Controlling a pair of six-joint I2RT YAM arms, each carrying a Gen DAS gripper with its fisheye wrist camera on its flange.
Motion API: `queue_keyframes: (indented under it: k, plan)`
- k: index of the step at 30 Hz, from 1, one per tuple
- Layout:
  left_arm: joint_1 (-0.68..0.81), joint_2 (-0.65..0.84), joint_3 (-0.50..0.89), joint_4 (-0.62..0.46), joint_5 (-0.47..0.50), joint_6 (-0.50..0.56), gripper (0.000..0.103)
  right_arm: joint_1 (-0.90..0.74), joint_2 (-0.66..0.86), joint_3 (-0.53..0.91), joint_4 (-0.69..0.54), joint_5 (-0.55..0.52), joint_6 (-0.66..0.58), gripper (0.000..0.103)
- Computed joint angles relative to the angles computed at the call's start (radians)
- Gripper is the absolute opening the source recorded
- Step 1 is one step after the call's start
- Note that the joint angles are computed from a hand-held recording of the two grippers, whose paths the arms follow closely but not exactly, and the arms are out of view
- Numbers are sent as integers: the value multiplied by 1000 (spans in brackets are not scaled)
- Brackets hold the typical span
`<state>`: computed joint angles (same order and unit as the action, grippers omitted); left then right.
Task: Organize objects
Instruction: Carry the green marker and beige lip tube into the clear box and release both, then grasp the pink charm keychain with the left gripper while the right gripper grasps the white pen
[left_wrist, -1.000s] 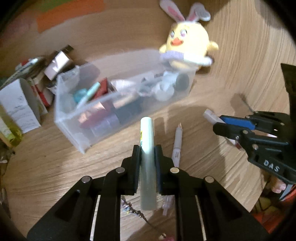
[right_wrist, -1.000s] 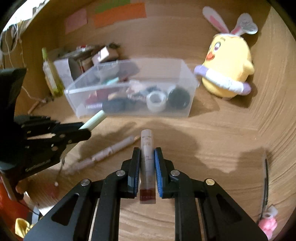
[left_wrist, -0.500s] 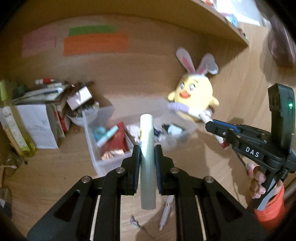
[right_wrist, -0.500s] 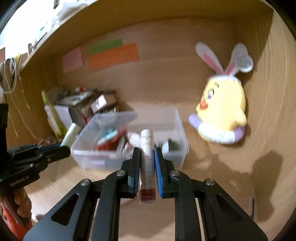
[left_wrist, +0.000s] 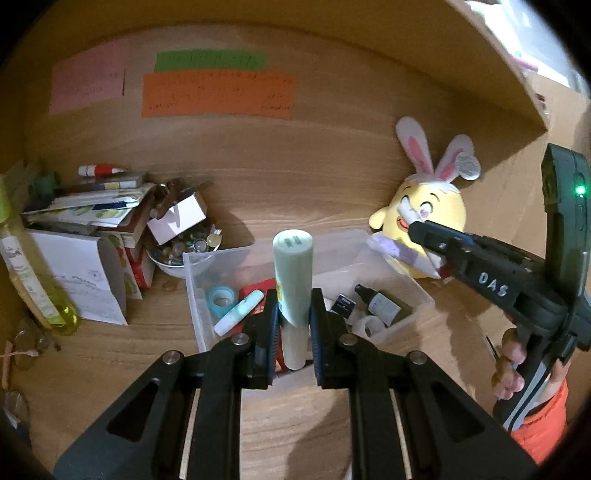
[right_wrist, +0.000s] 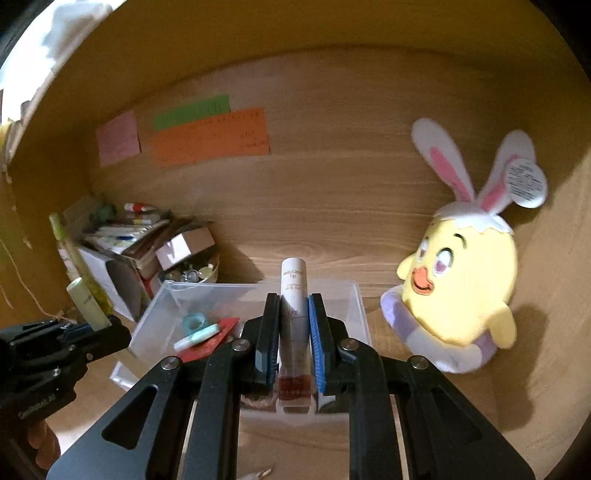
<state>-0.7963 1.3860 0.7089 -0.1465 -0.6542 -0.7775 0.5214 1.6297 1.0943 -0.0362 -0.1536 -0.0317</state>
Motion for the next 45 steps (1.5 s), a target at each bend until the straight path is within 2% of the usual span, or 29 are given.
queue_keyframes:
  k: [6, 11, 19, 23, 27, 30, 33, 38, 39, 40, 45]
  plan:
    - [86, 117, 52, 22, 80, 23, 15, 51, 178, 121, -41, 81, -61, 14]
    - [133, 164, 48, 69, 142, 31, 15, 56, 293, 206, -105, 62, -74, 14]
    - [159, 160, 37, 88, 224, 42, 16, 59, 383, 301, -231, 13, -82, 14]
    - [145, 129, 22, 81, 222, 41, 18, 58, 366, 284, -242, 12, -83, 17]
    - [95, 73, 8, 43, 159, 29, 35, 59, 302, 225, -222, 10, -82, 23]
    - [44, 27, 0, 1, 94, 10, 47, 58, 226, 160, -200, 3, -79, 32]
    - [-16, -13, -5, -54, 31, -26, 59, 59, 133, 74, -162, 4, -84, 45]
    - [-127, -42, -15, -166, -83, -132, 82, 58, -32, -97, -93, 12, -83, 77]
    - [-152, -42, -19, -189, -102, -160, 86, 57, -65, -138, -82, 10, -80, 78]
    - [-174, -41, -20, -216, -117, -189, 89, 54, -88, -165, -79, 5, -80, 81]
    - [-256, -3, -52, -295, -121, -328, 89, 45, -148, -284, -75, -38, -62, 83]
